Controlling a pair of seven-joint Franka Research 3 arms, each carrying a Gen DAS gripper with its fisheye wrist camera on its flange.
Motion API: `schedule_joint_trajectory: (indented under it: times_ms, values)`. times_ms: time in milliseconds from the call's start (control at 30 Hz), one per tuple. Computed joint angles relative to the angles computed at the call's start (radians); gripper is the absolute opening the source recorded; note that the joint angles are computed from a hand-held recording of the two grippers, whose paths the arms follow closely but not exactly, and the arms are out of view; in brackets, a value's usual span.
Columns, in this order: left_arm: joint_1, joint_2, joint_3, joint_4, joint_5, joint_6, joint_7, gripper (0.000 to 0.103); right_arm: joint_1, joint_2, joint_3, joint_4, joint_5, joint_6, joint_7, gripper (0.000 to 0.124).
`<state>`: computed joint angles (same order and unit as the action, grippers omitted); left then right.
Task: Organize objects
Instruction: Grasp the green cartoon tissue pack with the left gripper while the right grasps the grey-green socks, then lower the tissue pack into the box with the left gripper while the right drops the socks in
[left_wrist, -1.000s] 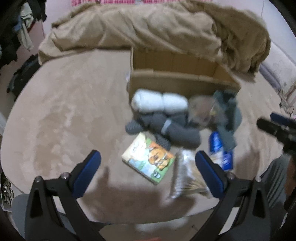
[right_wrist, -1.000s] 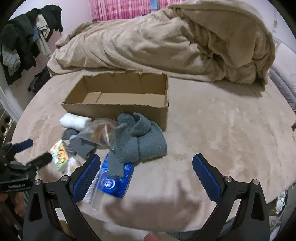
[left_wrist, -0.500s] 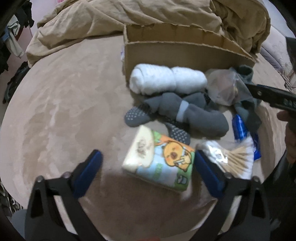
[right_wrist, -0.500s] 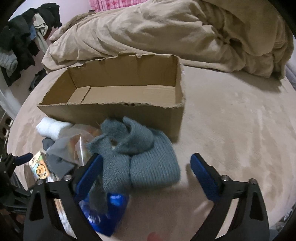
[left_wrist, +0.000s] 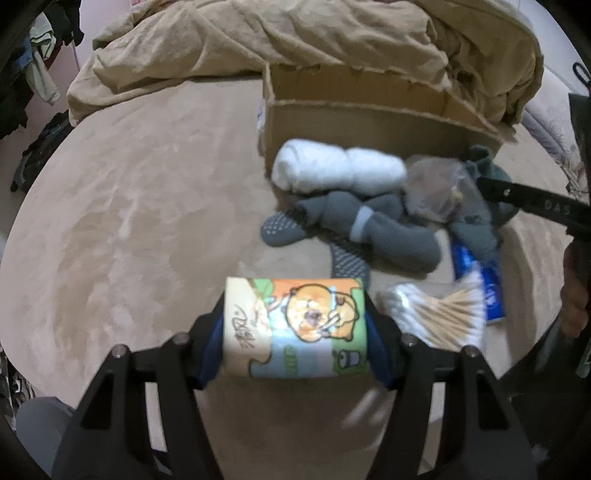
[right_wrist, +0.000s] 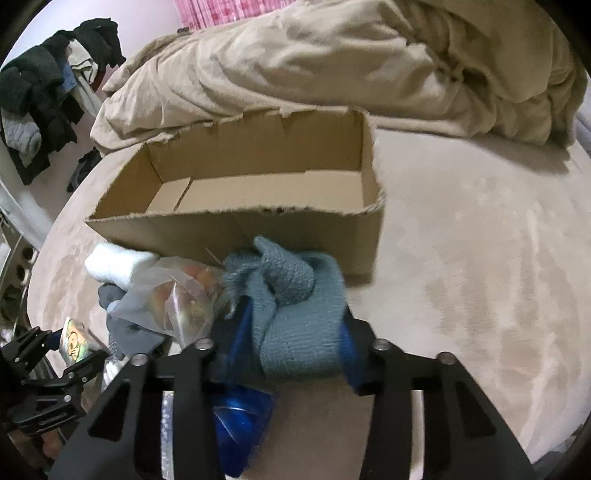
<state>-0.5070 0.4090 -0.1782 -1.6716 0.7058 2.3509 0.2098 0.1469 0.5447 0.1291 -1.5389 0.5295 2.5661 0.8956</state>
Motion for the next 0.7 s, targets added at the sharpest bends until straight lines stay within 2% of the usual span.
schedule_joint_trajectory:
  times_ms: [100, 200, 367, 500, 633, 700]
  values:
    - [0.001, -0.024, -0.003, -0.017, 0.0, 0.029, -0.024, 0.064, -0.002, -0.027, 0.002, -0.035, 0.009, 0.025, -0.012, 0.03]
    - [-0.009, -0.04, -0.005, -0.005, 0.018, 0.02, -0.037, 0.064, -0.005, -0.071, 0.009, -0.089, 0.032, 0.073, -0.038, 0.023]
    - [-0.015, -0.074, -0.014, 0.016, 0.034, -0.001, -0.04, 0.064, -0.009, -0.132, 0.004, -0.152, 0.053, 0.125, -0.064, 0.021]
    - [-0.019, -0.108, -0.024, 0.025, 0.046, -0.026, -0.053, 0.065, -0.026, -0.209, 0.014, -0.229, 0.1, 0.176, -0.134, 0.021]
    - [-0.017, -0.135, -0.037, 0.034, 0.048, -0.045, -0.069, 0.065, -0.034, -0.283, 0.011, -0.283, 0.158, 0.171, -0.193, 0.021]
    - [-0.026, -0.133, -0.041, 0.068, 0.066, -0.079, -0.062, 0.065, -0.034, -0.324, 0.006, -0.303, 0.195, 0.162, -0.222, 0.021]
